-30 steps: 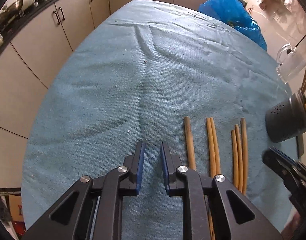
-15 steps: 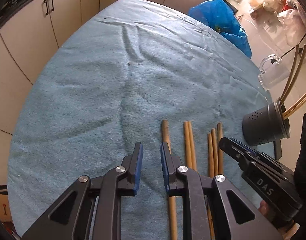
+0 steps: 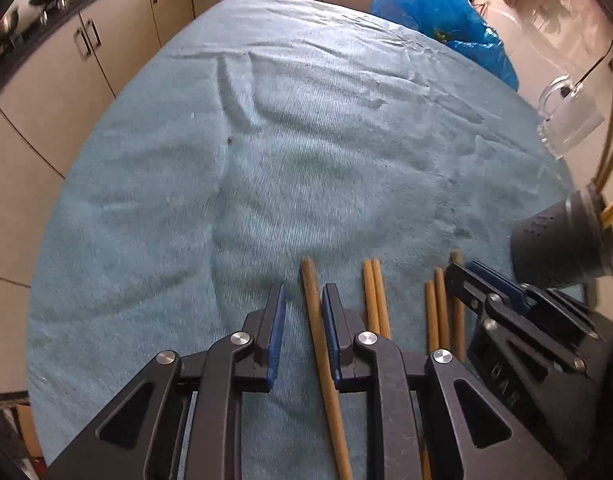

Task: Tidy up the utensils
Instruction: 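Close the left tool on one chopstick while the right tool grasps another, then lift both chopsticks upright and carry them toward the black holder cup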

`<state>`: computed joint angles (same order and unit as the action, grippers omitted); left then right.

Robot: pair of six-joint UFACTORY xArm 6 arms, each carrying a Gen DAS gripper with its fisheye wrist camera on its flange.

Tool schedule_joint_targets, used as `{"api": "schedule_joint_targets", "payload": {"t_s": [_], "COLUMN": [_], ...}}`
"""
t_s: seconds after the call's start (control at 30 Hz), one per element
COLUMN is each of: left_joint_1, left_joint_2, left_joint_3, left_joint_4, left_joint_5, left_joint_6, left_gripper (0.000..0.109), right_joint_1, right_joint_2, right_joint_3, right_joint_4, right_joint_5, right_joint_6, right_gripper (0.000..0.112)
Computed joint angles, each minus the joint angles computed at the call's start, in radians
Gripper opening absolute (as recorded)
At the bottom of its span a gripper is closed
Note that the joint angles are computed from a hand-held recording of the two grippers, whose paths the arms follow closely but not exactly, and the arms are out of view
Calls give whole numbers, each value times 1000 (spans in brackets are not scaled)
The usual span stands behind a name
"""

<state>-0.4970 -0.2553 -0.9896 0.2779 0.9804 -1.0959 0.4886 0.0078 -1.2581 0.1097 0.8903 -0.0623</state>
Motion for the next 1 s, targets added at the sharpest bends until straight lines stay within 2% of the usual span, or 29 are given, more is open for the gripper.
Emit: {"api": "schedule_joint_targets", "payload": {"t_s": [0.07,0.17,0.2,0.33,0.47,0.73,1.0], "left_joint_1": [9,18,25,37,5,-96,-267], "left_joint_2": [7,-14,-36,-110,-153,-241,-319], "left_joint_3": [-7,20,49,136,150,114,42], "left_joint_4": [3,-1,-10,-35,26,200,437], "left_joint_5": [-3,-34,-65,-153,-150,-70,99], "left_joint_6": [-16,-23,-22,-26,-75,-204,-350], "left_gripper": [16,11,8,7,7,7,7], "right_joint_1": [11,5,-7,-56,-62,-90,-120], "right_joint_2": [13,30,29,-1,-70,-226,-421], "right_joint_3": [-17,-31,-25,6,43,126,229], "right_joint_4": [-44,-37,5,171,223,353,480], "right_joint_5": [6,0,-6,-5,-29,-59,-111], "right_joint_6": [26,9,-15,-112,-149,-246,-350], "right_gripper": [12,9,8,8,8,8,8]}}
